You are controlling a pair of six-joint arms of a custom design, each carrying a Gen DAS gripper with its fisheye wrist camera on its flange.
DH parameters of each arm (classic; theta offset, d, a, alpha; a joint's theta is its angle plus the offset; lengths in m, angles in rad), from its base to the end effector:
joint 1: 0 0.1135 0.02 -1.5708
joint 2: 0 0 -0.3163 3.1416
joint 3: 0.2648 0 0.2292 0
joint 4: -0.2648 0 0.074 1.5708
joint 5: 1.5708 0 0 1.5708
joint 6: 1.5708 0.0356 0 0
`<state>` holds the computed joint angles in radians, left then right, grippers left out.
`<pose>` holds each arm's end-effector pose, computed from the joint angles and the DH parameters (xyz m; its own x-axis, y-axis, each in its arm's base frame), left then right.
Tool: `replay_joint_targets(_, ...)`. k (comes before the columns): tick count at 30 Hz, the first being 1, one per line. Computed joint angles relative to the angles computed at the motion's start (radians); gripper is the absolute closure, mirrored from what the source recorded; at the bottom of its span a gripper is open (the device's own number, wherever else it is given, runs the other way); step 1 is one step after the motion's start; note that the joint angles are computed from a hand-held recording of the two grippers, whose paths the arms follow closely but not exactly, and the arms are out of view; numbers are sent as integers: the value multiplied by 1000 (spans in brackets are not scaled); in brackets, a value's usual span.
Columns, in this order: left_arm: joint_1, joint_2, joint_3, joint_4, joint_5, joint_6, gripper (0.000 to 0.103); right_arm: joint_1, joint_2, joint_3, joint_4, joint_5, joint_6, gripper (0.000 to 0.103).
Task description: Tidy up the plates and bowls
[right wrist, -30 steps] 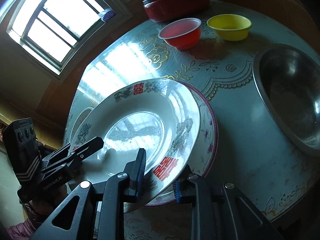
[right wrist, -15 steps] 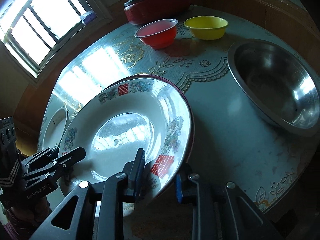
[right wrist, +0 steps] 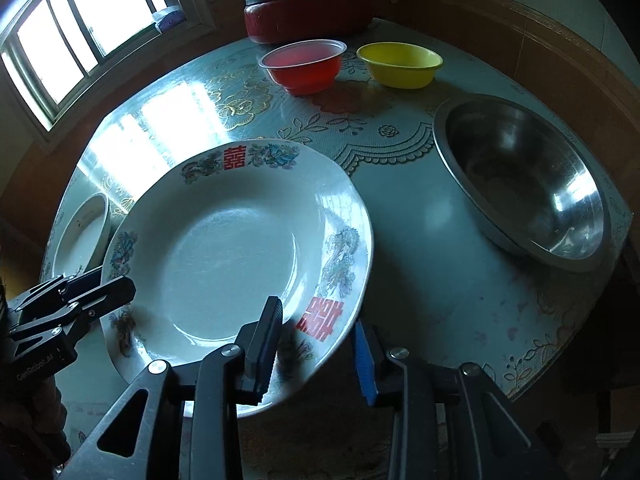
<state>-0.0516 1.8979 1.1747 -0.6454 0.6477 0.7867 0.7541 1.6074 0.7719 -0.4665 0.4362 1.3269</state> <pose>0.3462 -0.0394 0.2113 -0.5761 0.5951 -0.5603 0.8072 0.5222 -0.2752 0.1945 0.1620 0.2033 -0.6925 0.5562 -0.4594 0.5518 0.8186 0.1594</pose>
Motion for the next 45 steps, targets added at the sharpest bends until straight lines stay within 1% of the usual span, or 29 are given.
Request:
replay_joint_targets(3,6,7,10,-13,7,1,67,-1,30,42,-51,13,-21,66)
replay_joint_targets(5,12,4,10,-15,9,-1,66,3,47,61,-72,10,-28,61)
replay_joint_targets(7,20,-7,2,-3,2,-8,66,19,56,79,-93,20,-35,60)
replay_joint_targets(10,32,-4,8,-16,11,12,65,43,52,89,-113,14,-27,59)
replay_joint_targets(12,35,-4,2,-2,8,13,64,60,32,82,-126,20,-2,59)
replay_joint_targets(15,39,8,-1,14,-7,7,63,88,2,69,-161,45,81,59)
replay_joint_targets(18,49,9,-3,15,3,15,61,84,-23,30,-131,59,113,59)
replay_joint_targets(19,50,6,-7,22,2,13,61,79,-25,25,-116,63,103,67)
replay_joint_targets(20,50,3,-12,30,0,9,61,77,-16,37,-120,73,84,79)
replay_joint_targets(21,50,-2,-16,39,-2,5,61,79,11,72,-162,86,72,79)
replay_joint_targets(22,51,-6,-23,52,-5,-1,61,77,27,90,-179,95,51,79)
replay_joint_targets(28,52,-22,-46,103,-26,-58,61,19,25,80,-106,60,-88,79)
replay_joint_targets(31,41,-31,-63,134,-51,-78,61,-2,1,48,-59,32,-107,79)
replay_joint_targets(34,31,-43,-94,168,-65,-109,61,-8,0,47,-56,25,-127,77)
replay_joint_targets(39,23,-104,-191,277,-90,-161,61,5,-10,73,-88,76,-157,77)
replay_joint_targets(41,29,-111,-200,278,-85,-186,61,-1,-28,65,-55,85,-195,77)
replay_joint_targets(45,31,-147,-251,332,-101,-234,61,-23,-43,26,63,48,-292,77)
